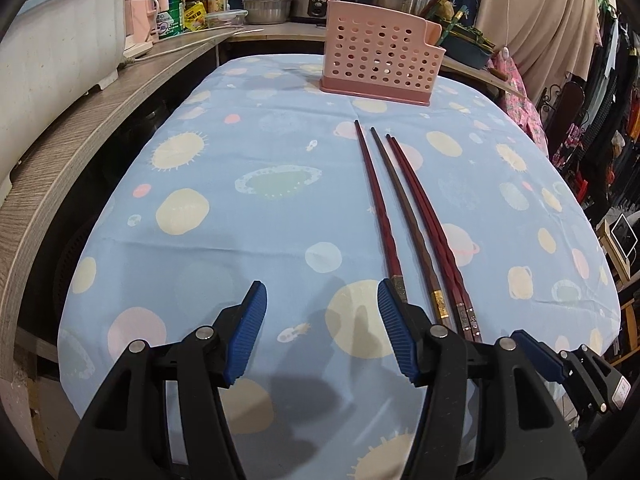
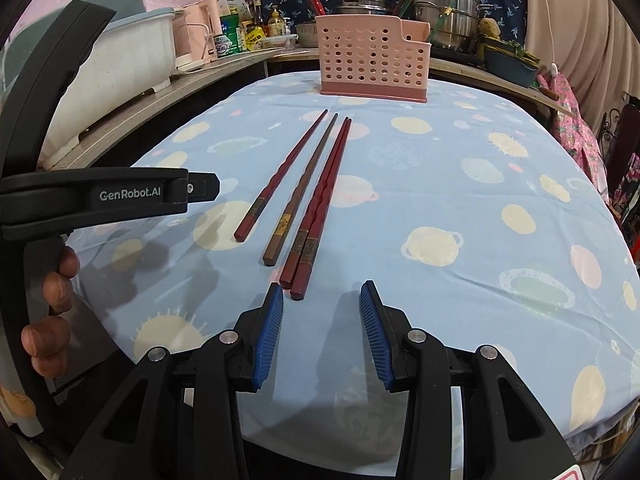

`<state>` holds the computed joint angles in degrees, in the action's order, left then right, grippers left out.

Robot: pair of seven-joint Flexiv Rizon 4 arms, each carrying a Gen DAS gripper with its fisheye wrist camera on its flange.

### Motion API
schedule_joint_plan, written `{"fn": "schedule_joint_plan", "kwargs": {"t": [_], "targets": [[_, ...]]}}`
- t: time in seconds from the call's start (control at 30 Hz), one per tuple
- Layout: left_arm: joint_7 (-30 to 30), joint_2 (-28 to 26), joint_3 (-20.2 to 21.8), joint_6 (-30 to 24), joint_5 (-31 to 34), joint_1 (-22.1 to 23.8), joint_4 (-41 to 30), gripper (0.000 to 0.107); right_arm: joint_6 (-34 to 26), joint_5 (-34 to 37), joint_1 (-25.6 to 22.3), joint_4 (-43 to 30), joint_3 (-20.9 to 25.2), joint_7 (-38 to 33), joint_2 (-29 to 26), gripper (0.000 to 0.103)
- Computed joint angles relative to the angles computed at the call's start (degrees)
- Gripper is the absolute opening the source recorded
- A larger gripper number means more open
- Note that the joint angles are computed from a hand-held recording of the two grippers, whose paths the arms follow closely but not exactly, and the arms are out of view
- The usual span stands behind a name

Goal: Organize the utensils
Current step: 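Withdraw both grippers from the basket toward the remaining chopsticks, then grasp a dark-red chopstick with the right gripper while the left gripper grasps a gold-banded one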

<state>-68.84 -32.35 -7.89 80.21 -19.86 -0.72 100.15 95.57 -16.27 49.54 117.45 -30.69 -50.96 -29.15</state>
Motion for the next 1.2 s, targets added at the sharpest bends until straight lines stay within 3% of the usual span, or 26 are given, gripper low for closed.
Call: {"fn": "schedule_joint_plan", "kwargs": {"t": [0.43, 0.7, 0.9, 1.07, 1.2], "targets": [[2.23, 0.17, -1.91, -0.45, -0.62, 0.42, 0.66, 0.055, -0.2, 1.27, -0.69, -1.16, -0.75, 0.36, -1.09, 0.039], [2.68, -0.57, -1.14, -1.23, -0.39, -0.89, 0.07, 0.055, -0.07, 0.55, -4.98, -4.02, 3.66, 0.6, -1.77, 0.038], [1.47, -1.4, 0.14, -1.67, 0.69, -1.97, -0.71, 0.055, -1.45, -0.5, -7.3, -6.21, 6.05, 0.98, -2.9, 0.026], [1.12, -1.55, 0.07, -1.11, 0.94, -1.87, -0.72, 0.053, -1.01, -1.47, -5.94, -6.35, 4.14, 2.0, -3.66, 0.022], [1.11, -1.57, 0.38, -1.02, 1.58, -2.0, -0.78, 0.042, -0.78, -1.29, -5.57, -6.21, 3.55, 2.4, -3.79, 0.013]]}}
